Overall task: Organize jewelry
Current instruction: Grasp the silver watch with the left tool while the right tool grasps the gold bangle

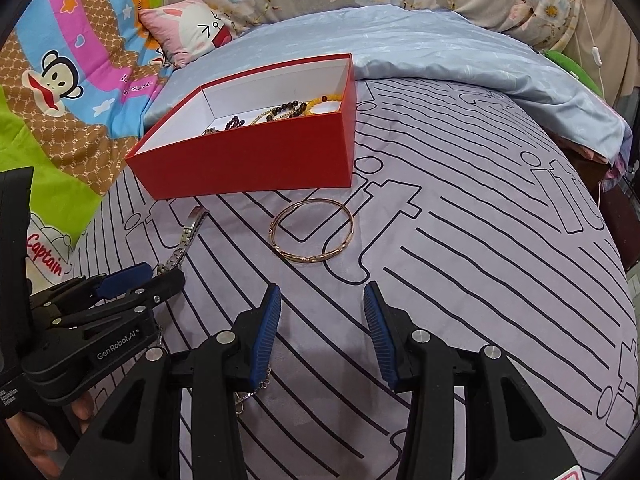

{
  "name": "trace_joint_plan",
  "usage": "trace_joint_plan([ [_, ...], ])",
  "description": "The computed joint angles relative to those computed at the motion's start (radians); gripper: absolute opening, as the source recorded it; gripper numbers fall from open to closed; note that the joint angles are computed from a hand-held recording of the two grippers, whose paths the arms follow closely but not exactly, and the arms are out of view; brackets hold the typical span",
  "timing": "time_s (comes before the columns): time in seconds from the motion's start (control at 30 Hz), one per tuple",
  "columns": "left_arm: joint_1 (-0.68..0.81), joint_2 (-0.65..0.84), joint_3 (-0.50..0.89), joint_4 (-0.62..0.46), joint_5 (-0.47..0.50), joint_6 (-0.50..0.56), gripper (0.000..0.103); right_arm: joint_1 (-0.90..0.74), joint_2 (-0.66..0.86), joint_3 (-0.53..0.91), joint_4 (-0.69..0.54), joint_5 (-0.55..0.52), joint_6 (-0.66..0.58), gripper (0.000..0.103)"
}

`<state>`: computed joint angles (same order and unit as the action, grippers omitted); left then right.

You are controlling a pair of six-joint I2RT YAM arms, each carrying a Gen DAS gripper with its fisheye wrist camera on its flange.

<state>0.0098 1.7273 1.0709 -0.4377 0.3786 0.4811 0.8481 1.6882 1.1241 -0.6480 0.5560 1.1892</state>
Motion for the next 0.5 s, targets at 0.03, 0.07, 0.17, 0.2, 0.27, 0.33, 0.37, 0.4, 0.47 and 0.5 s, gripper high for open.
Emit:
trace_joint_plan([
  [0.03, 0.0, 0.001, 0.001, 0.002, 0.002, 0.002, 0.03, -0.002, 0.002, 0.0, 0.003, -0.002, -0.004, 0.043],
  [0.07, 0.001, 0.003, 0.002, 0.0, 0.005, 0.004, 0.025, -0.005, 0.004, 0.001, 0.006, -0.003, -0.007, 0.043],
  [0.17, 0.004, 0.011, 0.016, -0.012, 0.014, 0.008, 0.025, -0.02, 0.009, -0.003, 0.026, -0.014, -0.023, 0.043],
  [0.2, 0.008, 0.015, 0.021, -0.019, 0.02, 0.009, 0.025, -0.027, 0.01, -0.006, 0.035, -0.018, -0.029, 0.043],
  [0.27, 0.013, 0.02, 0.031, -0.028, 0.027, 0.008, 0.025, -0.043, 0.012, -0.013, 0.06, -0.033, -0.046, 0.043],
  [0.33, 0.02, 0.024, 0.042, -0.038, 0.034, 0.004, 0.025, -0.061, 0.024, -0.008, 0.081, -0.049, -0.067, 0.043],
  [0.37, 0.023, 0.025, 0.044, -0.039, 0.035, 0.004, 0.025, -0.068, 0.029, -0.005, 0.089, -0.054, -0.076, 0.043],
  [0.4, 0.026, 0.026, 0.049, -0.043, 0.039, 0.004, 0.025, -0.077, 0.038, 0.001, 0.096, -0.061, -0.088, 0.043],
  [0.47, 0.032, 0.027, 0.057, -0.047, 0.042, 0.003, 0.025, -0.086, 0.052, 0.015, 0.104, -0.067, -0.104, 0.043],
  [0.5, 0.036, 0.028, 0.063, -0.051, 0.045, 0.005, 0.025, -0.089, 0.058, 0.022, 0.107, -0.07, -0.111, 0.043],
])
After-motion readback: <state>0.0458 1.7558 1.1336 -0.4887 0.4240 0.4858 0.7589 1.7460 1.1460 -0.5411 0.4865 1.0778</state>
